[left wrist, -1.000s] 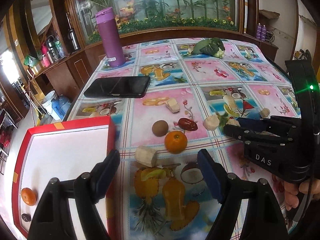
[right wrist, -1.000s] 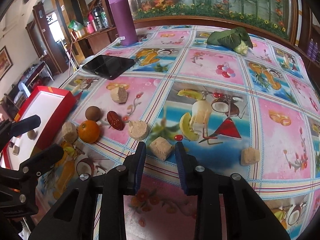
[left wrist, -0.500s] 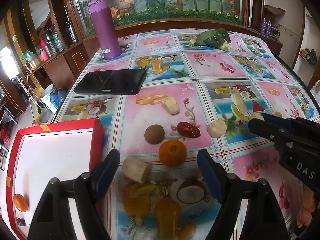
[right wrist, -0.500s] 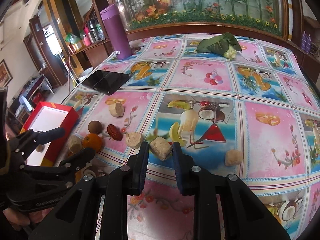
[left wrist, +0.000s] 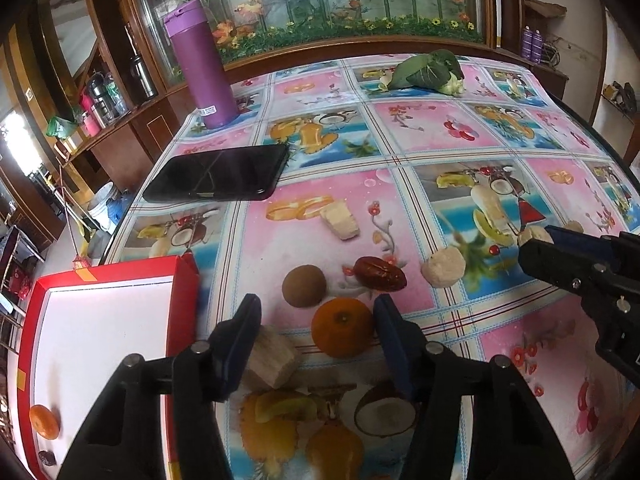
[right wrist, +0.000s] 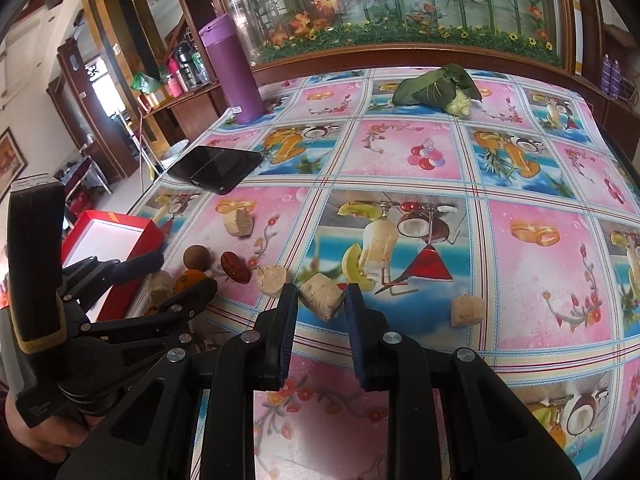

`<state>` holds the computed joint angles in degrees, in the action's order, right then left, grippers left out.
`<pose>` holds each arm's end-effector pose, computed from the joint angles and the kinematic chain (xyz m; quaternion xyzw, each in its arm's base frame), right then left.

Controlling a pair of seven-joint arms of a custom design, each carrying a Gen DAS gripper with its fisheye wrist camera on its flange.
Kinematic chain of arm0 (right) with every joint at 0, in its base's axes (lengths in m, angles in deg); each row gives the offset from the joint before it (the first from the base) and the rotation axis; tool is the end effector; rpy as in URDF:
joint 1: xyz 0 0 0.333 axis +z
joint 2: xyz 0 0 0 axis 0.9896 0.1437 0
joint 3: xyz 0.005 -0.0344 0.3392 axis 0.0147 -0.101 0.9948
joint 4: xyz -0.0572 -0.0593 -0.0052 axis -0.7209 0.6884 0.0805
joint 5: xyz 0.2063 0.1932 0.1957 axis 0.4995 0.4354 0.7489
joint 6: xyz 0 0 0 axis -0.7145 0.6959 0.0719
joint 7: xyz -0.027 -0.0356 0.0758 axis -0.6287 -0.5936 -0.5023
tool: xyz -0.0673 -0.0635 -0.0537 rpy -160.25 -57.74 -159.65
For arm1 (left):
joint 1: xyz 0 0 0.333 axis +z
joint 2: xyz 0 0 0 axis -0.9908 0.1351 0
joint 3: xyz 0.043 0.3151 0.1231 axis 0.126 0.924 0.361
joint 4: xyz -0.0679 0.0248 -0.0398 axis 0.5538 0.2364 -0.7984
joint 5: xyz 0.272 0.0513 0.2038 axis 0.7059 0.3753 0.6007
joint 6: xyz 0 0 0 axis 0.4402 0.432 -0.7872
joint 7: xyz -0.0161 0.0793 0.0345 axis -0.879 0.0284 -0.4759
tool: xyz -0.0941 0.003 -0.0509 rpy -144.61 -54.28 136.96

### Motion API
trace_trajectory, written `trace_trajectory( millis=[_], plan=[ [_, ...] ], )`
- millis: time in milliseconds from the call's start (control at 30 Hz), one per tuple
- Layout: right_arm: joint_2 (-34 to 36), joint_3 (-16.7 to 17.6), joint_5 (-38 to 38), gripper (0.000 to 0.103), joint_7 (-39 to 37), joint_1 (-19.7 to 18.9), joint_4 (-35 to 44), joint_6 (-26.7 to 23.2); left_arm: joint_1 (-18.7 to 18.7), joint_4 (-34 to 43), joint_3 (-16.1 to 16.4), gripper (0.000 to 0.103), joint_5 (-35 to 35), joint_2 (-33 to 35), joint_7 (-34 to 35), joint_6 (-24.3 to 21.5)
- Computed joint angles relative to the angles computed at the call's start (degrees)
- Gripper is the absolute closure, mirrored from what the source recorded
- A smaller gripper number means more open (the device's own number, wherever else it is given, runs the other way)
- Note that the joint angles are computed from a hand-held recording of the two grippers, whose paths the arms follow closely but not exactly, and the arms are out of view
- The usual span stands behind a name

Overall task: Organize fruits
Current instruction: 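Close the left gripper on an orange while the right gripper grasps a beige cube, then carry the orange and beige cube over the red tray and open both grippers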

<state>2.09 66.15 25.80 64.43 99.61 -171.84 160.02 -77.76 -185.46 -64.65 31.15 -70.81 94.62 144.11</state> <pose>0.4928 0.2581 0.4605 -0.7356 0.5643 -0.1142 0.3568 0.4869 -0.0597 0.4546 -0.6269 0.7023 -0.1806 0.2849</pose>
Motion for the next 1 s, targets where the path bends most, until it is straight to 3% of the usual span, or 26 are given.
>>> trace_trajectory(
  millis=[67,200,333,467,633,833,933,1000],
  plan=[
    [-0.1,0.2,0.3,0.080,-0.3,-0.1,-0.1,0.2,-0.4,-0.6,0.2,0.057,-3.5,0.0,3.4,0.9],
    [-0.1,0.9,1.7,0.080,-1.5,-0.6,-0.2,0.6,-1.4,-1.6,0.3,0.069,-12.0,-0.2,10.9,2.1],
    [-0.2,1.2,2.5,0.080,-2.0,-0.7,-0.3,1.2,-1.1,-1.9,-0.2,0.069,-12.7,-0.4,11.5,2.5],
    [-0.3,1.1,2.6,0.080,-2.0,-0.7,-0.3,1.2,-3.1,-3.4,0.3,0.069,-25.3,-1.3,22.4,2.6],
    [-0.3,1.4,3.3,0.080,-2.6,-0.8,-0.4,1.4,-2.2,-2.3,-0.4,0.066,-25.2,-0.1,21.8,1.8],
    [-0.3,1.2,3.4,0.080,-2.5,-0.6,-0.3,1.5,-2.3,-3.0,-0.5,0.069,-24.6,0.0,21.8,3.0],
    [-0.3,1.4,3.8,0.080,-2.5,-0.9,-0.5,2.3,-3.9,-4.1,0.2,0.070,-33.3,-0.8,28.5,3.8],
    [-0.2,1.0,3.1,0.080,-1.7,-0.8,-0.7,2.7,-3.2,-4.9,-0.2,0.070,-32.6,-2.2,27.9,4.3]
  ],
)
